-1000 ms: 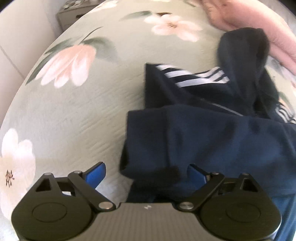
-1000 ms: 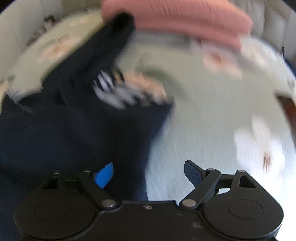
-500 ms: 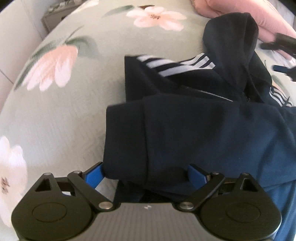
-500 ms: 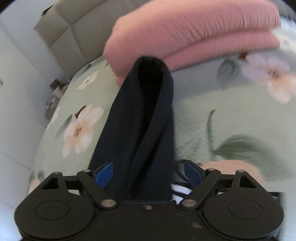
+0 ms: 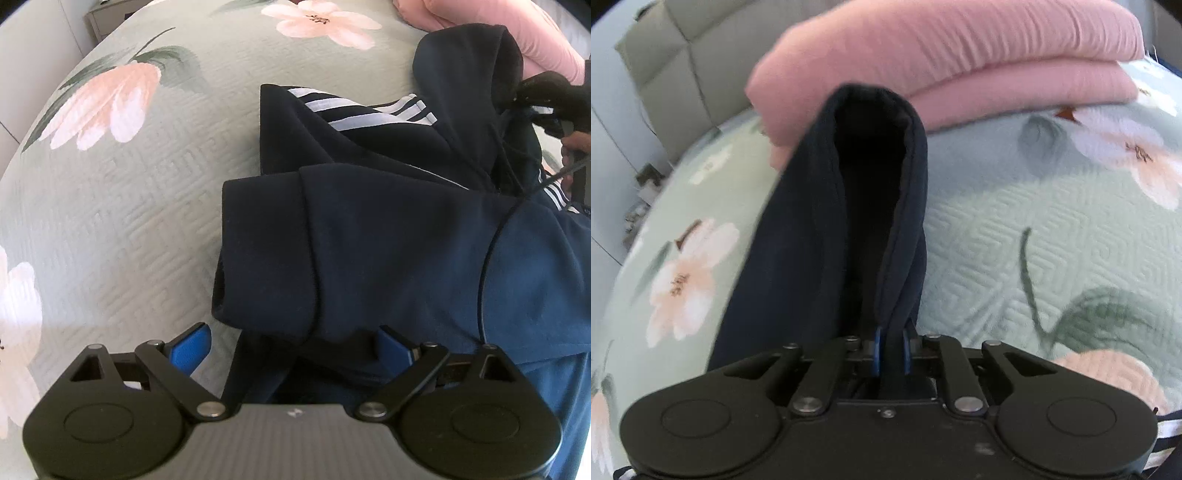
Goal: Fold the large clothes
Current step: 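Hold the navy hood raised in the closed right gripper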
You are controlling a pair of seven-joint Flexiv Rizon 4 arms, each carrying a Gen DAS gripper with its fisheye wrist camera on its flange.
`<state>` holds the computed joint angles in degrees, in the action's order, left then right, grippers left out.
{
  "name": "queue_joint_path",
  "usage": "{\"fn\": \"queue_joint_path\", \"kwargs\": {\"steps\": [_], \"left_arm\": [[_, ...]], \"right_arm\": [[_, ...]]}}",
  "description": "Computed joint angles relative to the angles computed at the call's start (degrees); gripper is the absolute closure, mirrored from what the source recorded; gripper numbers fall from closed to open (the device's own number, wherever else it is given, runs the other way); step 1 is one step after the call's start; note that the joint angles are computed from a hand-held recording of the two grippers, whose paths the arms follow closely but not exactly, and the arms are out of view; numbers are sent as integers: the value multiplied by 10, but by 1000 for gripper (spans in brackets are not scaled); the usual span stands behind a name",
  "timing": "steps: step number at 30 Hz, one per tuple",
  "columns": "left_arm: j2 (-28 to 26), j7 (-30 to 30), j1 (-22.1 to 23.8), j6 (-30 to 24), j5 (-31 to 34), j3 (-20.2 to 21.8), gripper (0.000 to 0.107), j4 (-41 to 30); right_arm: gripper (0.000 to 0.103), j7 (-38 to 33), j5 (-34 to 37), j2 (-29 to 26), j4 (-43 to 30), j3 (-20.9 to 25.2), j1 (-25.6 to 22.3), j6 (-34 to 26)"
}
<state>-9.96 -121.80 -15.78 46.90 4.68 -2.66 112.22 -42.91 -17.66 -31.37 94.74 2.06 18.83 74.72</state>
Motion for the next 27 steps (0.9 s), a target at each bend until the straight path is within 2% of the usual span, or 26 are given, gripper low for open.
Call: {"fn": "queue_joint_path", "kwargs": {"steps": [2, 5, 9, 12, 15, 16, 17, 18, 20, 21, 23, 24, 25, 26, 27], "left_arm": [[-1, -6, -1, -7, 8, 1, 10, -7], [2, -3, -2, -15, 16, 0, 10, -12], [6, -10, -4, -22, 22, 0, 11, -19], [14, -15, -4, -23, 26, 0, 11, -20], [17, -19, -2, -25, 28, -1, 11, -23], [19, -21, -2, -27, 28, -1, 11, -23], [21, -22, -2, -26, 27, -1, 11, -21], [22, -21, -2, -24, 26, -2, 11, -20], [26, -20, -2, -22, 29, -3, 11, -18], [27, -20, -2, -23, 32, -3, 11, -19], [28, -12, -1, -26, 31, -5, 11, -19], [26, -14, -1, -26, 33, -4, 11, -21], [25, -16, 0, -27, 35, -4, 11, -23], [24, -16, 0, -27, 34, -4, 11, -23], [23, -13, 2, -26, 31, -4, 11, -23]], "right_arm": [[88, 1, -11, 6, 21, -14, 6, 46], [88, -15, -8, 15, 43, -9, -1, 107], [88, -72, 16, 26, 47, 47, -38, 140], [88, -102, 33, 40, 60, 66, -51, 160], [88, -163, 59, 44, 67, 140, -109, 186], [88, -172, 63, 49, 70, 147, -114, 181], [88, -180, 71, 52, 64, 166, -127, 156], [86, -184, 86, 56, 56, 165, -125, 125], [77, -156, 84, 64, 36, 138, -103, 41], [74, -144, 88, 65, 29, 122, -91, 19], [38, -75, 63, 75, 46, 59, -47, 39], [35, -54, 58, 74, 50, 48, -42, 62], [34, -70, 85, 70, 40, 57, -46, 66], [34, -84, 104, 62, 23, 78, -60, 56], [34, -89, 104, 59, 15, 81, -60, 48]]}}
